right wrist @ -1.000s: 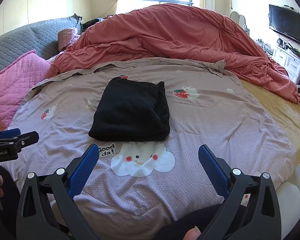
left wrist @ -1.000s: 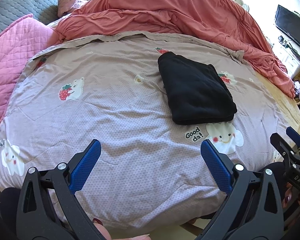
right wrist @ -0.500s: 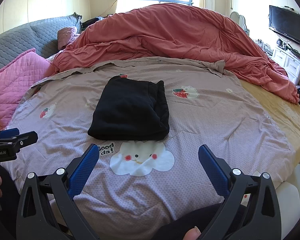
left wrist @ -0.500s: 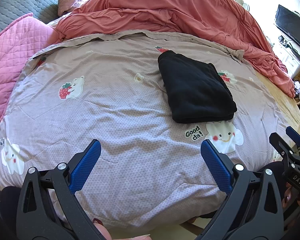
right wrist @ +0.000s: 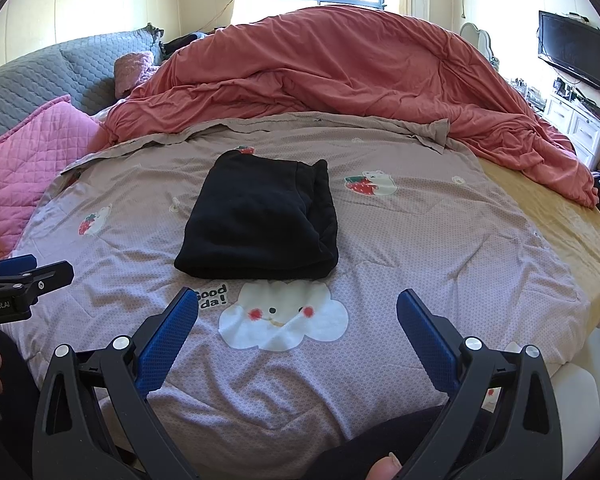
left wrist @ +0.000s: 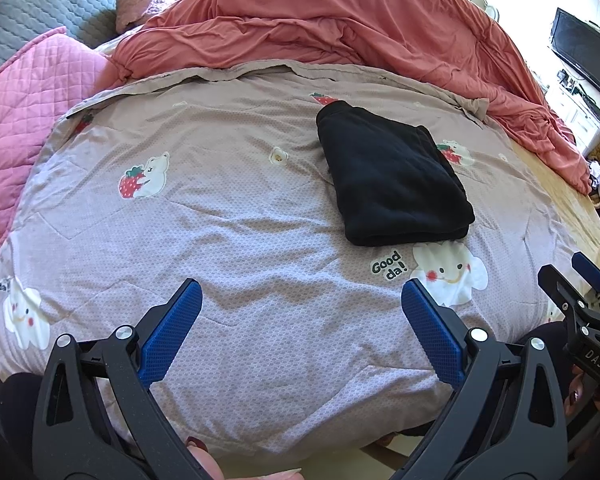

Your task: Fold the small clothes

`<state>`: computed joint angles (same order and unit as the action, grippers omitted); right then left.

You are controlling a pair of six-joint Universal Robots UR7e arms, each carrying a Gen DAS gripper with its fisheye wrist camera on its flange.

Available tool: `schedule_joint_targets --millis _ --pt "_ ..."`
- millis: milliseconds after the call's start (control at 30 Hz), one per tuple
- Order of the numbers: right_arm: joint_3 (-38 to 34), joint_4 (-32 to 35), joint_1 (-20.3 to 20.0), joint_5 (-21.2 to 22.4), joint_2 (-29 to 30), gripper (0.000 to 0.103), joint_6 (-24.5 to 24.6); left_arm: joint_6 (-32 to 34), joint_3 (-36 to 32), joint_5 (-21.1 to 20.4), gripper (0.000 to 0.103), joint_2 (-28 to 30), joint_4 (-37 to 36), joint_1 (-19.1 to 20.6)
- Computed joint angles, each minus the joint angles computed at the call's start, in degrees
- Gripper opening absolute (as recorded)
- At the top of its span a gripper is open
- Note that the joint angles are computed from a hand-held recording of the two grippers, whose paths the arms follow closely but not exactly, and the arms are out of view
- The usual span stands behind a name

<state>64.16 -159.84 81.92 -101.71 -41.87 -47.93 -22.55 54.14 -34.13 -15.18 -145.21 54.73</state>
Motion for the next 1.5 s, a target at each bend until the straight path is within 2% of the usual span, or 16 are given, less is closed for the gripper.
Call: schedule_joint_targets --millis 1500 --pt "-0.12 0.21 -0.02 -0.22 -0.07 0.099 -0.29 0.12 1.95 1.23 0.094 -1.02 0.08 -0.05"
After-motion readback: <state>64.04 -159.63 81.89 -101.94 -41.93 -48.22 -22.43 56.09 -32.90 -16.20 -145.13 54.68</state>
